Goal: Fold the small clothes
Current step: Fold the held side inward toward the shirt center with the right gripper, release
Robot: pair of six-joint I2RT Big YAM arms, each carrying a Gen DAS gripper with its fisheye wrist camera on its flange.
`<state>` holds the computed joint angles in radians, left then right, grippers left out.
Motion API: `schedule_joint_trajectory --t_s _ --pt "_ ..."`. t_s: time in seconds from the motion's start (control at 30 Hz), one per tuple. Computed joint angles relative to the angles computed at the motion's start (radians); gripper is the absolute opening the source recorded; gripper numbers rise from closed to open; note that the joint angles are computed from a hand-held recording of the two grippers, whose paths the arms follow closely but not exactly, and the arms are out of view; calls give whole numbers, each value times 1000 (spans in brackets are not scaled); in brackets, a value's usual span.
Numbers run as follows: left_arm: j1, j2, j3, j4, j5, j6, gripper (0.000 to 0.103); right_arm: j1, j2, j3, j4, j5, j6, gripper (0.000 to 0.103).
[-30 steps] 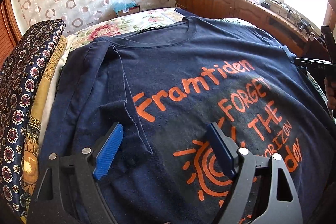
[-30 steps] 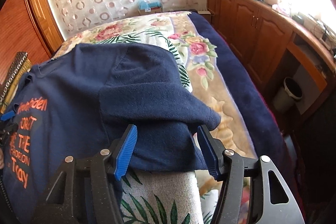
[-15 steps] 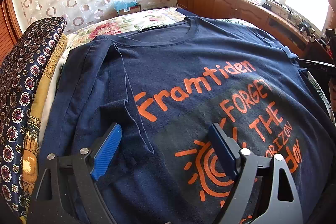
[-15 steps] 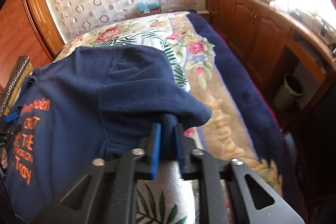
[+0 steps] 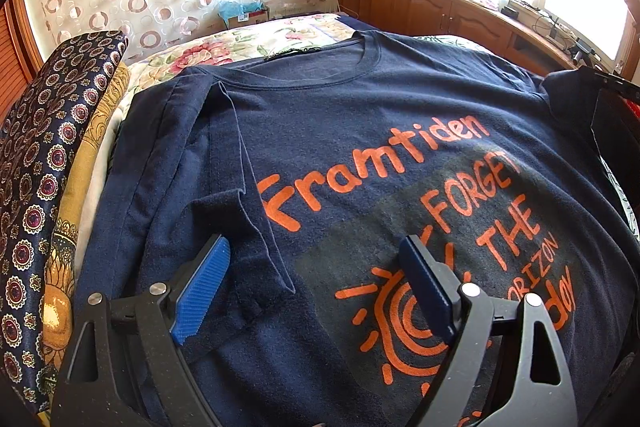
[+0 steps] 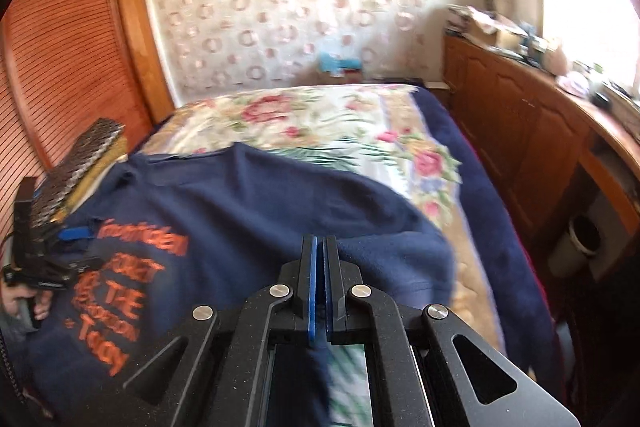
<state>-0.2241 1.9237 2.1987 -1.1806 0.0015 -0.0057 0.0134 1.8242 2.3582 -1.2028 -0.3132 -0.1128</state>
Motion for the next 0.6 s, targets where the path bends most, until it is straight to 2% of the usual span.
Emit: schedule_joint_trajectory --t_s 0.1,0.2,0.33,0.47,0.5,0.57,0.6 --pt "0 0 0 0 0 0 87 33 -5 -27 -15 -32 -29 2" --pt "1 -1 -1 0 0 1 87 59 -8 -75 -33 -29 -48 2" --pt "0 1 2 -1 0 0 87 63 -16 -135 -45 -28 -39 3" --pt "0 0 0 -1 0 0 87 58 -13 -132 -53 -10 -38 3" --pt "0 0 1 -1 0 0 87 59 -16 -132 -52 10 -41 5" --pt "0 0 1 -1 0 0 87 69 -12 -95 -70 87 -38 20" --pt "0 0 1 -1 0 0 87 73 -10 -80 -68 113 -27 31"
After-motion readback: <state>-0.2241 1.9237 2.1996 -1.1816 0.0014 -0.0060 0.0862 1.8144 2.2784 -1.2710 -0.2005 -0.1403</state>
